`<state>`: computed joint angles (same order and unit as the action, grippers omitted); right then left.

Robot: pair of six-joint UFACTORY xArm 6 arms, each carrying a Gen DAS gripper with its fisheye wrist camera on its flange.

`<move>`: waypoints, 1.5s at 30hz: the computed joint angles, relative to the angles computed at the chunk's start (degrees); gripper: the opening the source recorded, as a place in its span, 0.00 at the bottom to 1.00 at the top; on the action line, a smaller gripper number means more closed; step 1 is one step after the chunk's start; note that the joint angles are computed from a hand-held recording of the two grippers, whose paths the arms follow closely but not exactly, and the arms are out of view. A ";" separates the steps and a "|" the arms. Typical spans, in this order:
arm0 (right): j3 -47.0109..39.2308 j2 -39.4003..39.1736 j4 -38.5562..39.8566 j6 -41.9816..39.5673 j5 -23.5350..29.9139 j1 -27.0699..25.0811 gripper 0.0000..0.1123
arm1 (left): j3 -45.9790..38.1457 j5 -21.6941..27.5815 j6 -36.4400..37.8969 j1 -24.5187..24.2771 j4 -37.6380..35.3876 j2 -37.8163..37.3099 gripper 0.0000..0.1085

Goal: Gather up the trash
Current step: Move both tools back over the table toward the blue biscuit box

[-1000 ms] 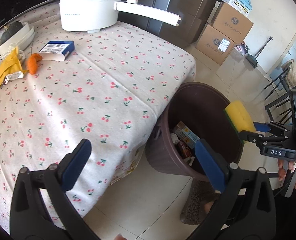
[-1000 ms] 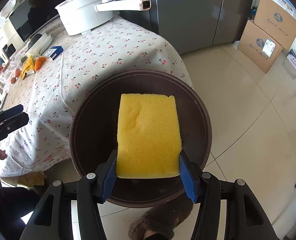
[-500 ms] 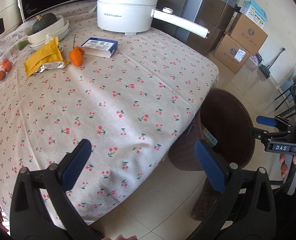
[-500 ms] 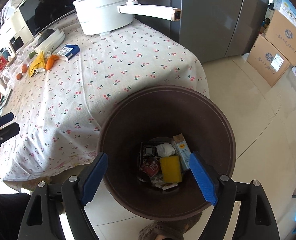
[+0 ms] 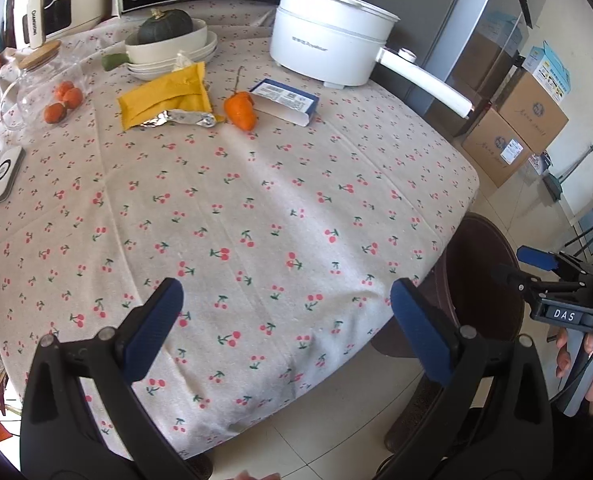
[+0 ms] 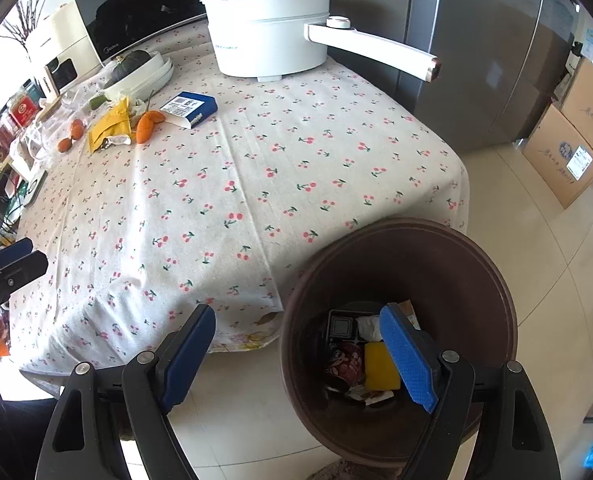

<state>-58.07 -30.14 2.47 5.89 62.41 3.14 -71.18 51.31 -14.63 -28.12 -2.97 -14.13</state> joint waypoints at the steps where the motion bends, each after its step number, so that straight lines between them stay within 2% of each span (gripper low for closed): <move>1: -0.51 0.67 -0.35 0.52 -0.37 0.81 0.76 | 0.19 0.02 -0.32 0.52 0.31 -0.22 0.95; 16: -9.66 14.83 -6.40 6.22 -8.11 10.07 0.77 | 2.47 -0.70 -1.14 8.69 1.90 -0.30 0.95; 21: -15.55 22.14 -6.87 5.48 -11.33 11.01 0.77 | 2.52 -4.09 -2.38 10.24 8.71 1.60 0.95; 27: -25.54 33.39 -7.33 0.92 -14.62 11.18 0.77 | 1.98 -5.21 -1.79 12.88 6.12 2.87 0.95; 34: -41.79 48.45 -4.70 -7.07 -13.56 9.86 0.77 | 0.76 -4.85 -0.80 14.73 4.37 3.83 0.95; 40: -57.79 60.74 -1.58 -14.15 -7.72 9.20 0.77 | -0.85 -4.14 -1.29 16.49 3.97 5.05 0.95; 45: -67.49 67.76 -0.03 -18.91 -3.63 9.41 0.77 | -1.07 -4.35 -2.73 17.50 4.89 5.12 0.95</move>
